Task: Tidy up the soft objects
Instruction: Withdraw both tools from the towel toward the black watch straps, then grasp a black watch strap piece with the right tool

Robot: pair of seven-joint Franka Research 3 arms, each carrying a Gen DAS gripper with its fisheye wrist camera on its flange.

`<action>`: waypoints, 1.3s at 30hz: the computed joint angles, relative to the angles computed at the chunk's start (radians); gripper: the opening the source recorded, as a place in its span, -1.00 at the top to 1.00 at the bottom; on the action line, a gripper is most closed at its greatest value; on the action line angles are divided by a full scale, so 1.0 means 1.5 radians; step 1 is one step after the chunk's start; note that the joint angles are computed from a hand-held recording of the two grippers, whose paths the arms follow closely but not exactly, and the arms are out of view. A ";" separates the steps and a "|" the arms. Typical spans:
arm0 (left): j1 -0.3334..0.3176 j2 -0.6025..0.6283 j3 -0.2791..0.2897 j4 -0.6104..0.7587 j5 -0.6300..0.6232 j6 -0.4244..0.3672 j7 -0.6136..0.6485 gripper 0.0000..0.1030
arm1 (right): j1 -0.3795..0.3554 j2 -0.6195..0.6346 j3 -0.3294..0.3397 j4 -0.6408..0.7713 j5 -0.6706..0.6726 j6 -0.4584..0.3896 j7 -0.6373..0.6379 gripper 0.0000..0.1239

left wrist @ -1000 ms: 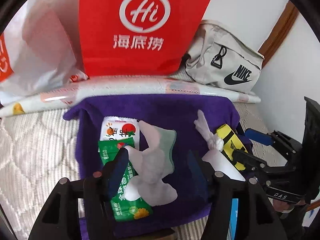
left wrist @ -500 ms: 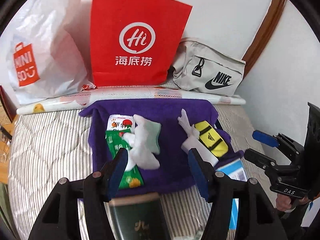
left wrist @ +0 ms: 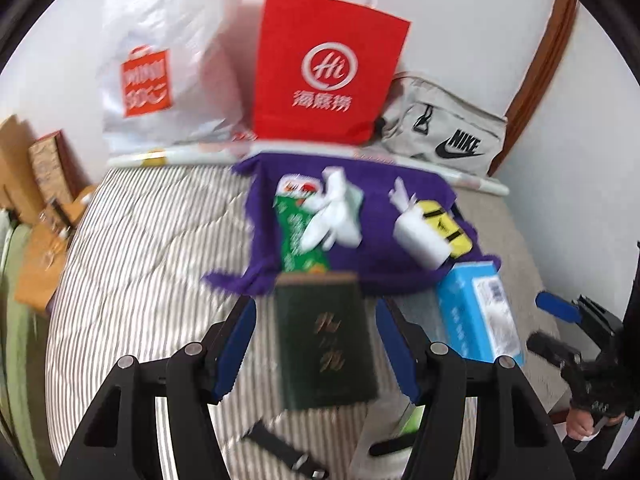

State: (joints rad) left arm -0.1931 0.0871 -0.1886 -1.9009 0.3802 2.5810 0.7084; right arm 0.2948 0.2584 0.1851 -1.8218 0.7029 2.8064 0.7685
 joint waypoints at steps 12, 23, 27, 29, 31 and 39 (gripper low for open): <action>0.001 -0.092 -0.015 -0.186 0.023 0.031 -0.108 -0.17 | 0.041 -0.057 0.024 -0.162 0.123 0.018 -0.200 -0.01; 0.002 -0.122 -0.015 -0.283 -0.009 0.088 -0.133 -0.17 | 0.082 0.003 0.035 -0.177 0.087 0.148 -0.202 0.02; -0.001 -0.126 -0.010 -0.298 -0.039 0.122 -0.091 -0.17 | 0.093 0.025 0.030 -0.172 0.012 0.189 -0.135 0.02; -0.002 -0.124 -0.008 -0.298 -0.055 0.128 -0.063 -0.17 | 0.123 0.029 0.000 -0.177 -0.042 0.211 -0.081 0.10; -0.002 -0.124 -0.005 -0.299 -0.072 0.129 -0.034 -0.17 | 0.167 0.032 -0.050 -0.178 -0.095 0.221 -0.015 0.25; -0.006 -0.140 0.010 -0.324 -0.157 0.152 0.088 -0.17 | 0.201 0.025 -0.104 -0.164 -0.199 0.180 0.149 0.76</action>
